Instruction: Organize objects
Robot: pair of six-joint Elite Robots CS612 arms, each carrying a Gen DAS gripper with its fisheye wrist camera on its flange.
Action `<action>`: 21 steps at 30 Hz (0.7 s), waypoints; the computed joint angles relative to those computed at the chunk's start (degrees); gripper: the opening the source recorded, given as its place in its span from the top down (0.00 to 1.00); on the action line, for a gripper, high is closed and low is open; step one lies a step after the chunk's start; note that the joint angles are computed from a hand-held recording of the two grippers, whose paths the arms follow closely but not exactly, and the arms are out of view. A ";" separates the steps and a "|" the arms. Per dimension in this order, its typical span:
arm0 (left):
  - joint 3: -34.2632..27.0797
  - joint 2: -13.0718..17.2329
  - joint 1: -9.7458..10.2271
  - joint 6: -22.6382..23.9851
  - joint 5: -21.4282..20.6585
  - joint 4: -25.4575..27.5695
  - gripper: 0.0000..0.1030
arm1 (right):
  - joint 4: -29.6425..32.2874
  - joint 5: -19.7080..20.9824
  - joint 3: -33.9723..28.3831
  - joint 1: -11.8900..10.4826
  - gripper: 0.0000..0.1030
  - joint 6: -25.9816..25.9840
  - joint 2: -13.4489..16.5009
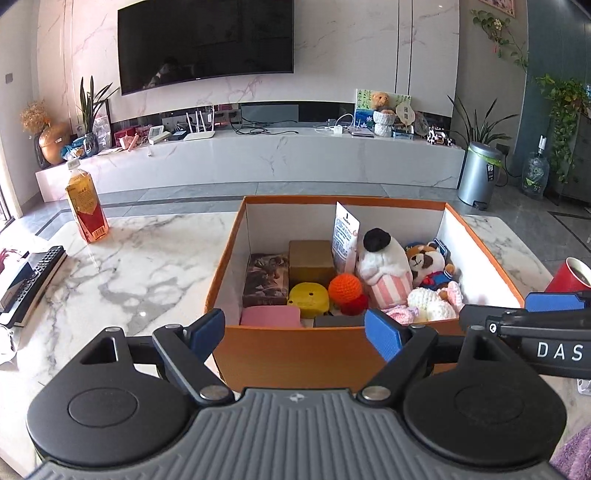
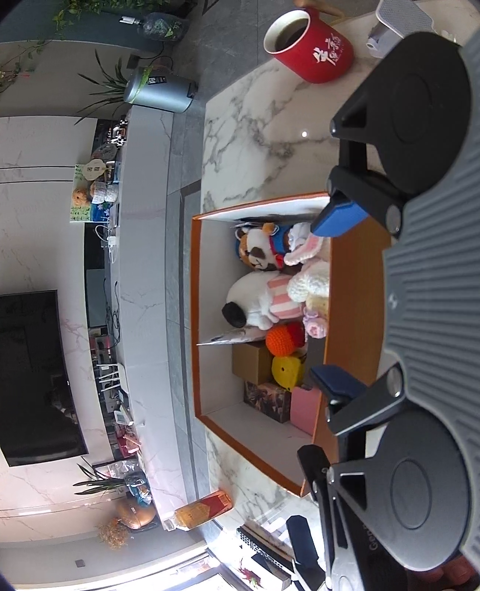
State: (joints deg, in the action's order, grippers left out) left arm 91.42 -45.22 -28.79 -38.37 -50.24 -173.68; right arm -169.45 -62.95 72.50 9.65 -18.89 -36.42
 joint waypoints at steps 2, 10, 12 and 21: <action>-0.39 0.32 0.04 0.69 0.01 0.52 0.05 | 1.04 -0.72 -0.57 0.13 0.25 -0.06 0.45; -0.82 0.69 0.40 0.81 -1.28 1.65 0.05 | 2.92 -1.88 -2.10 0.37 0.25 0.45 1.44; -0.70 0.60 0.42 0.42 -1.54 1.77 0.05 | 3.01 -1.88 -2.10 0.38 0.25 0.15 1.45; -0.59 0.41 0.42 0.99 -1.82 1.92 0.05 | 2.94 -1.65 -1.66 0.42 0.25 -0.43 1.16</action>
State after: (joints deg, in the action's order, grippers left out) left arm 90.83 -44.81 -28.37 -37.39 -52.06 -171.76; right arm -166.51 -64.60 70.85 10.08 -19.32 -35.26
